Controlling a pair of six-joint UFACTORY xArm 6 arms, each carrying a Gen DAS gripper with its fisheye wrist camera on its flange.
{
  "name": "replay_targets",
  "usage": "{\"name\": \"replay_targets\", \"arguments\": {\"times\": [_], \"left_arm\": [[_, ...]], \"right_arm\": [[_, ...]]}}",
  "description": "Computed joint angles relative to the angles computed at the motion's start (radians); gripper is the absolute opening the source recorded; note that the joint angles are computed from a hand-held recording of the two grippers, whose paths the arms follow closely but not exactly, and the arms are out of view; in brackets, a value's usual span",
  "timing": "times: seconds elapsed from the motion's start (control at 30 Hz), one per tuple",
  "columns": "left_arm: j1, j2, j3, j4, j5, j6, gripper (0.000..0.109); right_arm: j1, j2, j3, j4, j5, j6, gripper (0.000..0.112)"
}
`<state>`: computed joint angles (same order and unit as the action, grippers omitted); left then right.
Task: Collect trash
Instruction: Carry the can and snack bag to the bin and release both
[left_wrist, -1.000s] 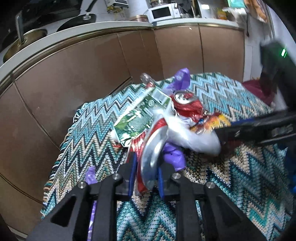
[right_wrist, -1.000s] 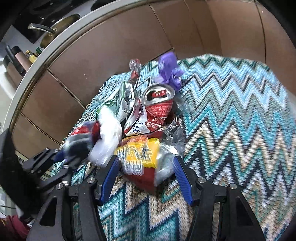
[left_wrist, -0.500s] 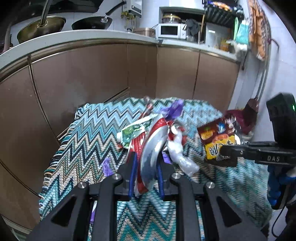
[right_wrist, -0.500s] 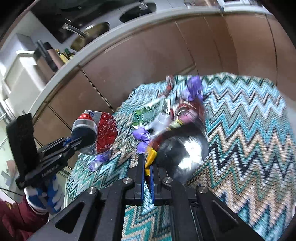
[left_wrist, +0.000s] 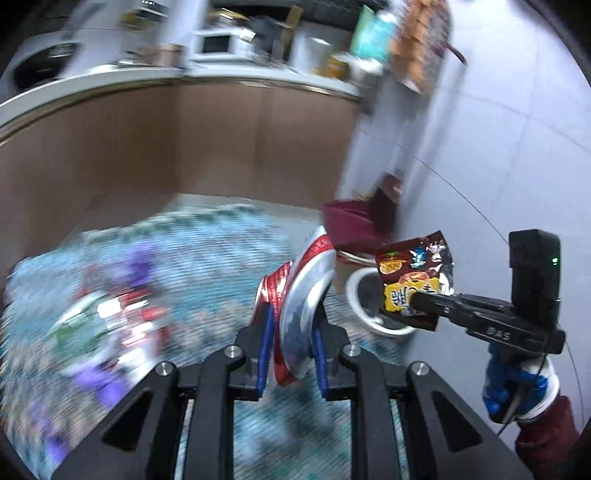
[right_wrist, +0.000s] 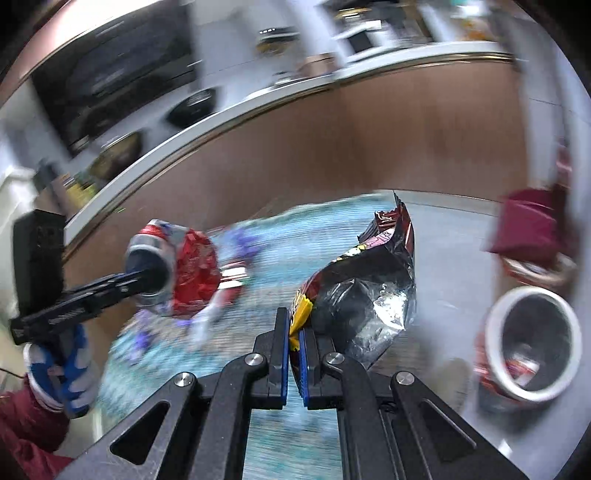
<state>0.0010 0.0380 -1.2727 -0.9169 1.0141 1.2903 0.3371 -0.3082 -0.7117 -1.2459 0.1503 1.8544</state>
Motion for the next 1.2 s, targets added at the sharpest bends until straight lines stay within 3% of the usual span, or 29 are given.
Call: {"name": "replay_targets", "arguments": {"times": [0.1, 0.2, 0.33, 0.43, 0.63, 0.73, 0.8, 0.9, 1.0, 1.2], "left_arm": [[-0.158, 0.057, -0.043, 0.061, -0.009, -0.079, 0.019], [-0.313, 0.144, -0.104, 0.120, -0.040, -0.170, 0.019], [-0.473, 0.304, -0.232, 0.197, -0.074, -0.305, 0.019], [-0.578, 0.451, -0.358, 0.267, -0.109, -0.420, 0.019], [-0.656, 0.684, -0.577, 0.351, -0.125, -0.579, 0.020], [-0.664, 0.759, -0.661, 0.372, -0.098, -0.613, 0.021], [-0.666, 0.795, -0.707, 0.383, -0.083, -0.630, 0.021], [-0.664, 0.804, -0.734, 0.382, -0.066, -0.641, 0.033], [-0.655, 0.754, -0.681, 0.350, -0.080, -0.608, 0.037], [-0.614, 0.523, -0.422, 0.241, -0.157, -0.492, 0.037]], "right_arm": [[-0.092, -0.121, 0.154, 0.088, 0.075, -0.039, 0.005], [-0.204, -0.155, 0.246, 0.171, 0.105, -0.117, 0.005], [-0.398, -0.056, 0.279, 0.148, -0.004, -0.124, 0.005], [-0.540, 0.060, 0.259, 0.057, -0.110, -0.106, 0.006], [-0.678, 0.260, 0.160, -0.174, -0.196, 0.043, 0.006], [-0.689, 0.285, 0.152, -0.191, -0.178, 0.071, 0.025], [-0.696, 0.297, 0.133, -0.273, -0.178, 0.170, 0.034], [-0.674, 0.238, 0.189, -0.186, -0.138, 0.126, 0.045], [-0.623, 0.155, 0.254, 0.002, -0.092, -0.020, 0.045], [-0.477, -0.026, 0.319, 0.190, 0.031, -0.136, 0.046]]}}
